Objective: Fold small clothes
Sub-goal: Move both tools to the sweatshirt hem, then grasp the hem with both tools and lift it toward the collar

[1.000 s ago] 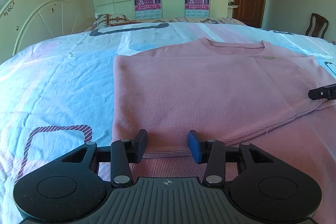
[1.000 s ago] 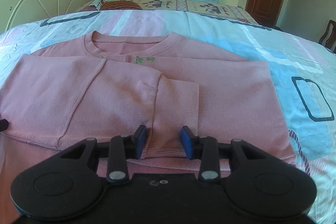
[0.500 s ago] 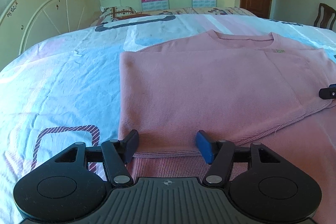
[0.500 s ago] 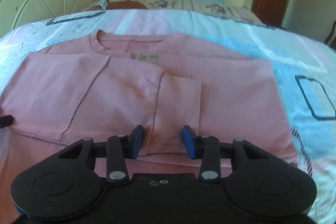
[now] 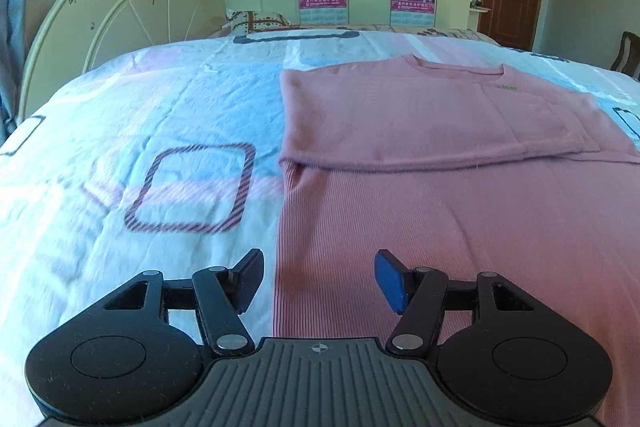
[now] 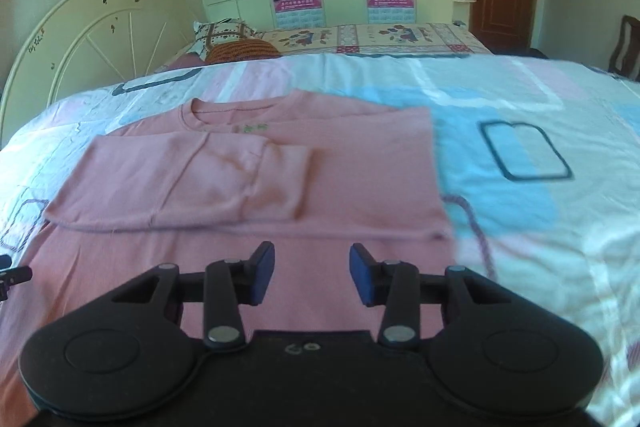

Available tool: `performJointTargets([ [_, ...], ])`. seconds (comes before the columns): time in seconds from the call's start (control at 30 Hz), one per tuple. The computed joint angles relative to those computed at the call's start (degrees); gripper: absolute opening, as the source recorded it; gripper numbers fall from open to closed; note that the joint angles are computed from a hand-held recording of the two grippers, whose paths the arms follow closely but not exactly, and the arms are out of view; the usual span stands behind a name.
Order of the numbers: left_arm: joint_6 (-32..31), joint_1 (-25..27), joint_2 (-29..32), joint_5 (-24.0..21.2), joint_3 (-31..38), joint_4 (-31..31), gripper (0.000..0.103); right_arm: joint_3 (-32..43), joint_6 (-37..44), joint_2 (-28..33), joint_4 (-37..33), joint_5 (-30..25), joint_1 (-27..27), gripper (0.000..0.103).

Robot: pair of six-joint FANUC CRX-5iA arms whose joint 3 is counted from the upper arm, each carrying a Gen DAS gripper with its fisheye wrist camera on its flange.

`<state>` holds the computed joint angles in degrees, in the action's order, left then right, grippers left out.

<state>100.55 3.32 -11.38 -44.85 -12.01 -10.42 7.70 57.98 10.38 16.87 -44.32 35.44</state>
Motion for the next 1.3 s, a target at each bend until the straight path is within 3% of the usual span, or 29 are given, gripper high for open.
performJointTargets([
  [0.17, 0.07, -0.75, -6.66, -3.37, -4.93, 0.68, 0.061, -8.52, -1.88, -7.93, -1.09, -0.37, -1.40, 0.041],
  [0.3, 0.86, 0.22, -11.29, -5.48, -8.51, 3.10, 0.061, -13.87, -2.06, -13.52, -5.18, -0.97, -2.72, 0.048],
  [0.63, -7.04, 7.81, -22.38, -5.95, -20.24, 19.28, 0.061, -22.14, -2.84, -22.53, -17.02, -2.54, -5.35, 0.048],
  [0.83, -13.79, 13.42, -29.39, -6.34, -28.76, 33.20, 0.055, -25.69, -1.80, -27.63, -23.50, -1.21, -5.27, 0.049],
  [1.0, -25.89, 21.20, -33.82, -8.85, -38.69, 53.95, 0.055, -26.26, 1.42, -29.53, -28.83, -1.45, -6.37, 0.048],
  [1.1, -27.10, 21.20, -34.19, -7.06, -41.42, 58.17, 0.053, -24.67, 4.26, -28.38, -33.40, -2.16, -8.90, 0.039],
  [1.13, -26.22, 20.74, -34.13, -6.13, -41.53, 57.95, 0.045, -24.07, 5.32, -27.77, -35.12, -2.31, -9.85, 0.037],
  [1.2, -21.91, 19.14, -33.00, -4.92, -39.40, 52.45, 0.008, -23.05, 5.96, -26.64, -36.47, -3.16, -10.93, 0.020],
  [1.3, -20.30, 17.31, -34.83, -1.48, -39.37, 50.54, 0.004, -22.75, 8.06, -27.24, -37.90, -2.96, -11.81, 0.011],
])
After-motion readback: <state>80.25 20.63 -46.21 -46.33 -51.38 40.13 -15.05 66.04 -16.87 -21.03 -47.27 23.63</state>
